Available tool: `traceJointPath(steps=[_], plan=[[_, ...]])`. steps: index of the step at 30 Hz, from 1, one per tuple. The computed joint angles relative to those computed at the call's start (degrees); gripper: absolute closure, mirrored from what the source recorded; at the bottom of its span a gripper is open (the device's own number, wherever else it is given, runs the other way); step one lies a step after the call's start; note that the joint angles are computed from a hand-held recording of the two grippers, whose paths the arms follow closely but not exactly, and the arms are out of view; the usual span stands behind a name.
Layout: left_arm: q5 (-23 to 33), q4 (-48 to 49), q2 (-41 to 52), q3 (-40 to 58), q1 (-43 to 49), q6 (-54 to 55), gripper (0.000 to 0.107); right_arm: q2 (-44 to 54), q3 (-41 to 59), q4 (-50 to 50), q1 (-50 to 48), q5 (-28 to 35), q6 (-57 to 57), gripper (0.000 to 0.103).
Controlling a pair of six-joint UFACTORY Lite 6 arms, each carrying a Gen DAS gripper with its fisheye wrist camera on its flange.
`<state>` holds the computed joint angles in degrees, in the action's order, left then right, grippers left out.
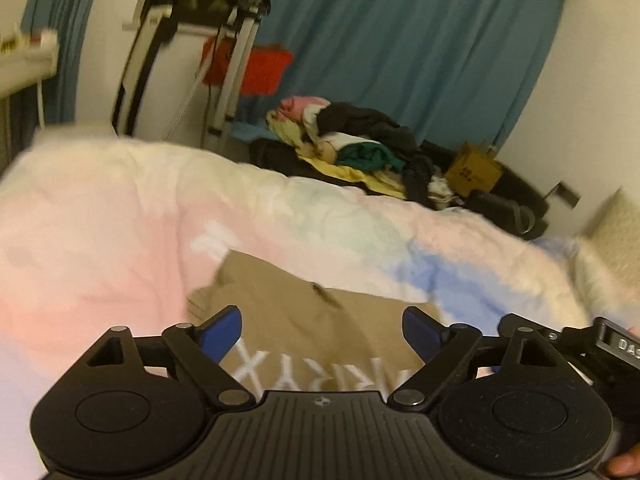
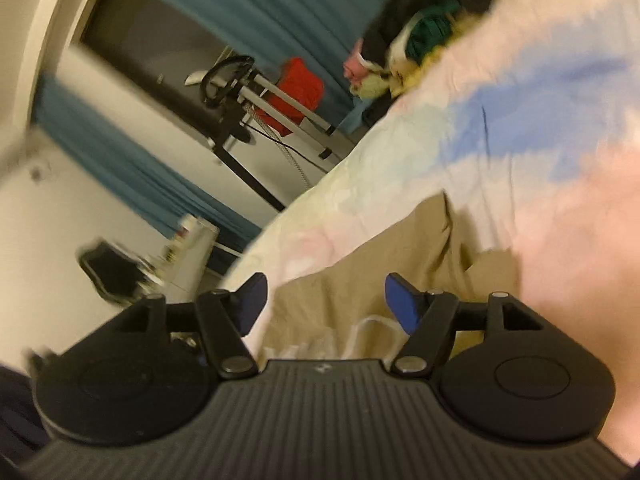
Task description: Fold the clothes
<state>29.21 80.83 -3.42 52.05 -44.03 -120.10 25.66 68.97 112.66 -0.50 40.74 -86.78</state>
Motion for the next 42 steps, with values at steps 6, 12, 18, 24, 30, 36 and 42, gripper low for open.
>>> traceJointPath(steps=[6, 12, 18, 24, 30, 36, 42], plan=[[-0.88, 4.63, 8.36, 2.01, 3.56, -0.26, 0.016, 8.98, 10.58, 3.27, 6.67, -13.85, -11.80, 0.067], [-5.41, 10.89, 18.18, 5.45, 9.82, -3.52, 0.017, 23.13, 27.47, -0.98, 12.02, -26.09, -12.04, 0.071], [-7.16, 10.76, 19.73, 6.17, 10.81, -3.81, 0.017, 25.06, 28.88, 0.52, 12.87, -27.55, -14.13, 0.072], [-1.54, 8.69, 10.76, -1.54, 4.72, -3.48, 0.017, 14.23, 14.80, 17.02, 12.97, -24.02, -30.80, 0.071], [3.97, 0.88, 2.87, -7.79, -2.69, -0.71, 0.017, 5.96, 3.24, 19.46, 13.01, -22.47, -33.56, 0.072], [7.85, -1.44, -3.32, -13.23, -8.21, -4.15, 0.017, -2.34, -6.62, 29.32, 13.37, -19.81, -41.38, 0.070], [13.93, -5.19, -10.64, -17.64, -15.40, -6.27, 0.015, -12.21, -16.66, 18.20, 7.99, -11.20, -22.49, 0.057]])
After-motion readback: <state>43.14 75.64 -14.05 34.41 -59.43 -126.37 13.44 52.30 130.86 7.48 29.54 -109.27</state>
